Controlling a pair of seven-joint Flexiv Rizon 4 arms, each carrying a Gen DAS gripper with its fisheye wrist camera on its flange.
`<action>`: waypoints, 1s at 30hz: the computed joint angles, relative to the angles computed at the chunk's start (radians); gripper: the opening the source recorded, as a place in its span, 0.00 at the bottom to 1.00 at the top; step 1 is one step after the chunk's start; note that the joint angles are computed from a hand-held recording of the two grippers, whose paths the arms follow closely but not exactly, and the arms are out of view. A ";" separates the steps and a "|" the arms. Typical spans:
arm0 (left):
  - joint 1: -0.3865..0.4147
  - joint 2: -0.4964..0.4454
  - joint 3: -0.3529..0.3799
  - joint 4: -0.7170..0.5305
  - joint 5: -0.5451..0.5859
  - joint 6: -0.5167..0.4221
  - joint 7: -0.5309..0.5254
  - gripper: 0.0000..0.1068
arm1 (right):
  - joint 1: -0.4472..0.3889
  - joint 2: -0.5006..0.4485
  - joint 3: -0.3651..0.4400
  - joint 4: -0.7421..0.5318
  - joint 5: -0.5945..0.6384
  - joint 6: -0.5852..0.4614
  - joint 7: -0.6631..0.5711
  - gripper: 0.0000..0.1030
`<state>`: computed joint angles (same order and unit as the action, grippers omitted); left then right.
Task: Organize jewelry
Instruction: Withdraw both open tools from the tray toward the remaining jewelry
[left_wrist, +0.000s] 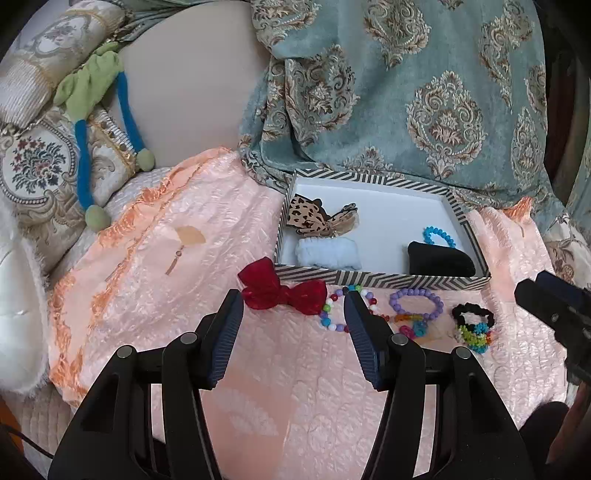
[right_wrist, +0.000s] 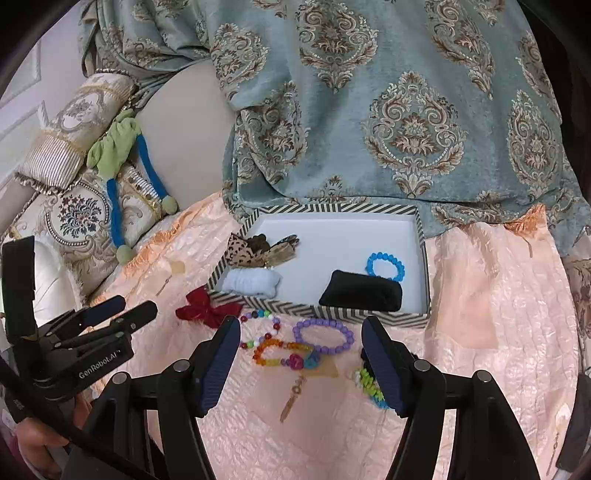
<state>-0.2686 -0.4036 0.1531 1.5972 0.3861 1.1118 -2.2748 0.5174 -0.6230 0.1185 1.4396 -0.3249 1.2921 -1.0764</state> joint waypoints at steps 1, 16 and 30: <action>-0.002 0.005 0.001 0.006 0.002 0.003 -0.004 0.53 | 0.000 0.004 0.001 0.005 0.001 0.000 0.000 0.64; -0.020 0.047 -0.004 0.040 0.069 0.001 -0.057 0.53 | 0.021 0.061 -0.005 0.089 -0.029 0.046 0.018 0.67; -0.014 0.049 -0.016 0.048 0.068 -0.002 -0.059 0.53 | 0.017 0.070 -0.002 0.102 -0.037 0.042 0.031 0.68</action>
<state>-0.2823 -0.3547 0.1368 1.6451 0.4539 1.1103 -2.3333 0.5348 -0.5530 0.1161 1.5421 -0.3622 1.3340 -1.0456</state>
